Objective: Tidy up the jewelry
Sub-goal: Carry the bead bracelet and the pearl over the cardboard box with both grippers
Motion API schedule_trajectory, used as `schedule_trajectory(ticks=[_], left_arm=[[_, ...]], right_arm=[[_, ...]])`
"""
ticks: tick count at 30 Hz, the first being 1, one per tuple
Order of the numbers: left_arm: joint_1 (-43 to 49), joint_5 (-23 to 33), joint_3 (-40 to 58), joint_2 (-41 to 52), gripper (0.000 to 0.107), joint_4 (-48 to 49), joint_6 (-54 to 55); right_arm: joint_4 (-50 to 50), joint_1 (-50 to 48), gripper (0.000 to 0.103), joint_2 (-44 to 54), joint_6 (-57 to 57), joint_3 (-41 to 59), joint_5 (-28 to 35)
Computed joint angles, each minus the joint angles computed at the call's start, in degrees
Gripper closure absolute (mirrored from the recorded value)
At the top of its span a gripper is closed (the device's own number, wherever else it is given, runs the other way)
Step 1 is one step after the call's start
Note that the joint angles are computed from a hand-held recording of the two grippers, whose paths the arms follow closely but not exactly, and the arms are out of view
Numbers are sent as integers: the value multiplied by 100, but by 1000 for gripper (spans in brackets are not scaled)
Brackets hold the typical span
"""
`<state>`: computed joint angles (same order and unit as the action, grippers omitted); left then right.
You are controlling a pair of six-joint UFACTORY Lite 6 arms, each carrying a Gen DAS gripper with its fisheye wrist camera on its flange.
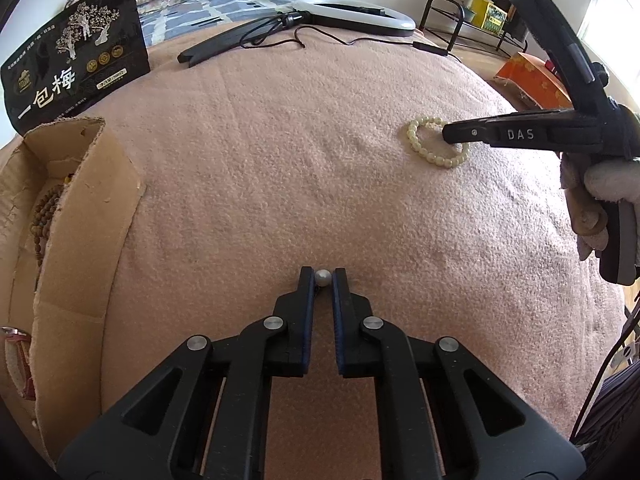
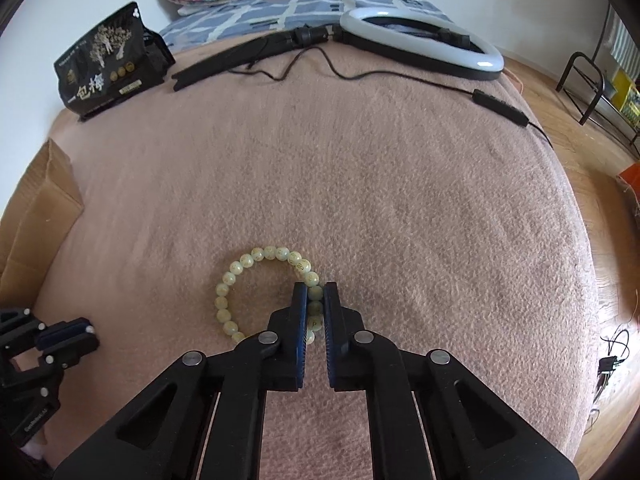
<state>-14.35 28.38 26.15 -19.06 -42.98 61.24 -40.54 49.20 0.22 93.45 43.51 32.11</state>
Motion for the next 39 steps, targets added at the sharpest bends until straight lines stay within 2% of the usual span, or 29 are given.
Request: schedule_trajectory(ticks=[13,23,28,39], left_arm=[[813,1009,158,-831,100,191,13],[1877,2246,769,-1424,100,11,210],[2680,2948,1112,-1631,100,-75,514],[4915,4545,1881,-1591,100,-471,1779]], right_arm=[[-180,825,97,-493,423,457,880],[-394,1696,97,-432,723,1267,1746],[-555,2151,97,-58,755,1995,2113],[-688,2705,97,806,639,3305,2363]])
